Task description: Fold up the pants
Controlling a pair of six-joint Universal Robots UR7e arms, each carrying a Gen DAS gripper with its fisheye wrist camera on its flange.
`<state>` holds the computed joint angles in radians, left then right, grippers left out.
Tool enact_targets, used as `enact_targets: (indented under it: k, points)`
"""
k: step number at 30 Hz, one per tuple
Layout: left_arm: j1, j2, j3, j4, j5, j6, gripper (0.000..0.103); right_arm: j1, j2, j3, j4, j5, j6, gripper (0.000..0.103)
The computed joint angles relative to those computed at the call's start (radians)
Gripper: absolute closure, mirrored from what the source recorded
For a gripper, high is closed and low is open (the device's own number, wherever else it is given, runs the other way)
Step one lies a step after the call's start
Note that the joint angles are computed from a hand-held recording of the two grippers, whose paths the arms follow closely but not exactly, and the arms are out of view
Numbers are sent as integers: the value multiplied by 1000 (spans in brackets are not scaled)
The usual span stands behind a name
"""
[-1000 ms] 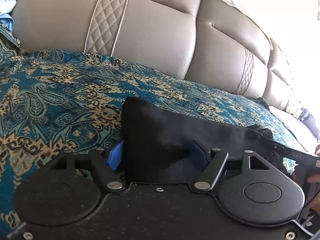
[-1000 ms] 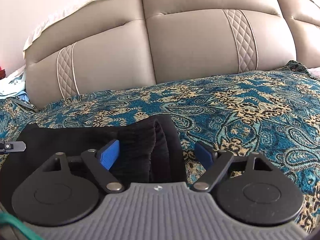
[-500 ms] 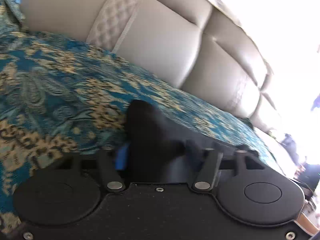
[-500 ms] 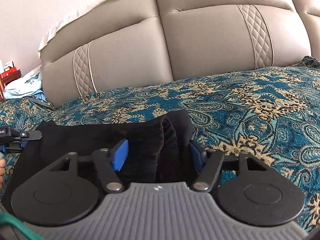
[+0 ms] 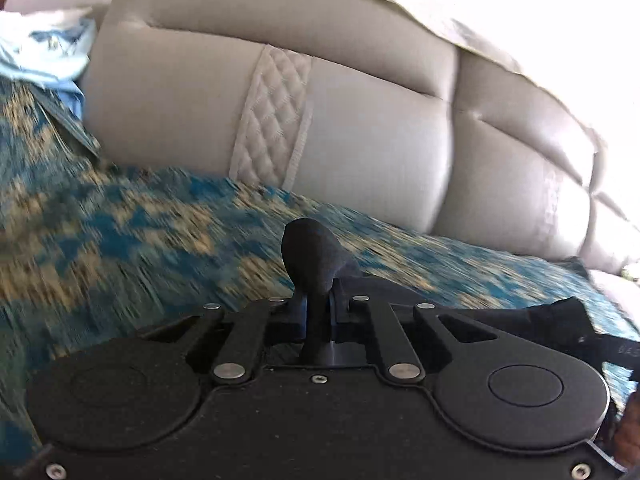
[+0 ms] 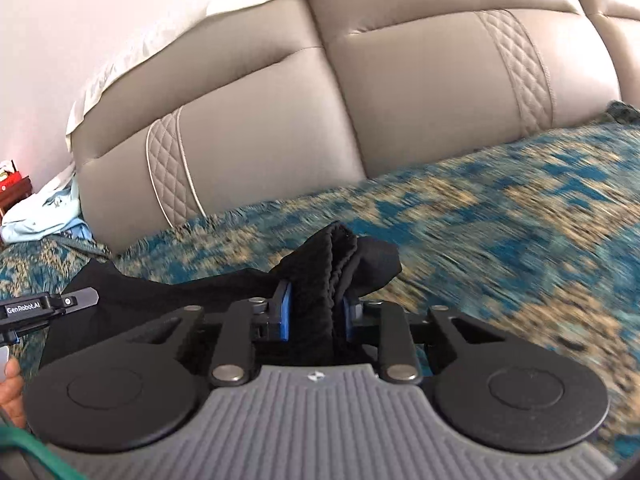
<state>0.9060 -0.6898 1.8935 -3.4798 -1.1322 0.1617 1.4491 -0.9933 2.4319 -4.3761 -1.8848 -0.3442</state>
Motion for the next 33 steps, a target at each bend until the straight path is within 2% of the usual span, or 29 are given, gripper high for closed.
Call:
enact_targets:
  k: [6, 9, 12, 17, 20, 28, 33]
  points:
    - [23, 66, -218, 69, 136, 123, 93, 100, 64, -247, 201, -56, -14, 78]
    - [40, 122, -321, 98, 192, 178, 93, 126, 109, -363, 293, -101, -17, 78]
    - [58, 164, -384, 143, 220, 181, 92, 135, 155, -447, 346, -158, -14, 77]
    - [73, 221, -428, 161, 254, 239, 90, 124, 212, -489, 314, -215, -49, 71]
    - [79, 228, -436, 203, 270, 209, 86, 112, 234, -486, 263, -210, -91, 67]
    - [105, 206, -428, 237, 223, 113, 74, 125, 259, -515, 244, -255, -122, 58]
    - [100, 213, -432, 228, 237, 125, 74, 125, 264, -523, 244, -264, -117, 55]
